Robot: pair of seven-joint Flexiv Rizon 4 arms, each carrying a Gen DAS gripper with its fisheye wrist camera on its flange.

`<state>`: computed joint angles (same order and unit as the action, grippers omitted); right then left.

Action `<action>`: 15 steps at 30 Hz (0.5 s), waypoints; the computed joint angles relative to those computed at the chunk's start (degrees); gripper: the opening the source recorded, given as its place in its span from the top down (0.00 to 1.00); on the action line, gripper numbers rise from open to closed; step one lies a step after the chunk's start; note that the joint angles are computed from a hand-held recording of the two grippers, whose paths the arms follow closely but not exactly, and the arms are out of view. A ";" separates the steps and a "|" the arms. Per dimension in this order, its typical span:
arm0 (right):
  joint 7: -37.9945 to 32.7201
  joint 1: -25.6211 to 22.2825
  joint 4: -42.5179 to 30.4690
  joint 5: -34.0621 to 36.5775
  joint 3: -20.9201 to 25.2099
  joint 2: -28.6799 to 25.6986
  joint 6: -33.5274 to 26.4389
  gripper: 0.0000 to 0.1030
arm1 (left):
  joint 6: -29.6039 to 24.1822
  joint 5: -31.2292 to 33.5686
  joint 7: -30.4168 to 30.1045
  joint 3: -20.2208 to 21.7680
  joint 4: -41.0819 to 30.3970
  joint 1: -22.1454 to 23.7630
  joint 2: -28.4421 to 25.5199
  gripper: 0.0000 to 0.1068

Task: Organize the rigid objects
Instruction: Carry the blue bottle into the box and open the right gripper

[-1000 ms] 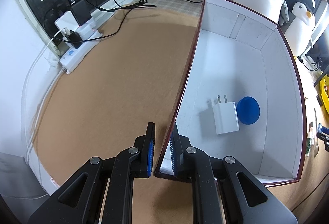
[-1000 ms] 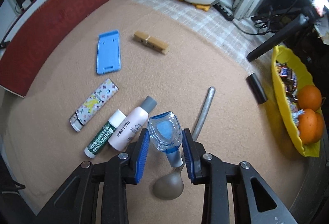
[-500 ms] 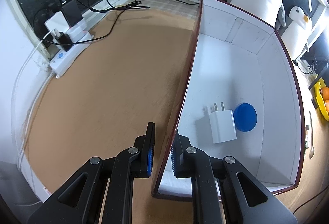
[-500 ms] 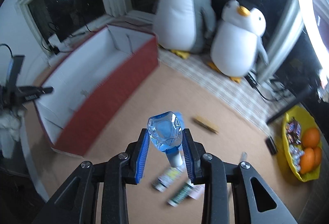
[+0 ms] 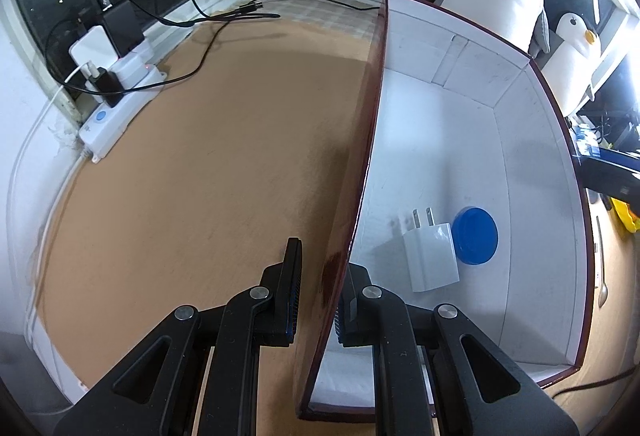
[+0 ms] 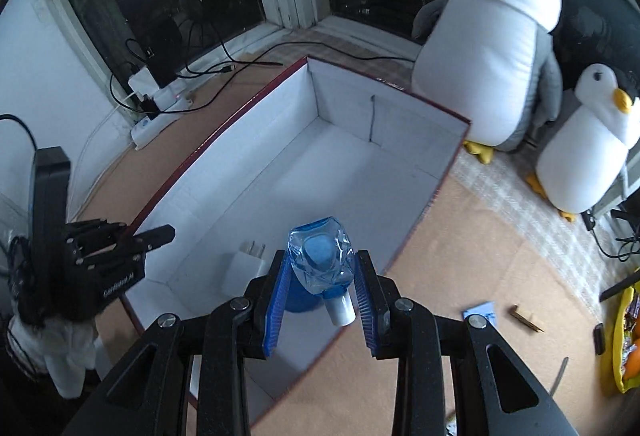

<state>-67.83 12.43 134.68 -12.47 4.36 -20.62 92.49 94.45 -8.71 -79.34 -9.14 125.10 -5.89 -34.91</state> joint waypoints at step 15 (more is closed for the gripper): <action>5.97 6.98 -10.30 -6.15 -4.76 -8.93 -12.20 0.72 | 0.24 0.28 0.97 -1.56 -0.57 1.31 -0.95 0.90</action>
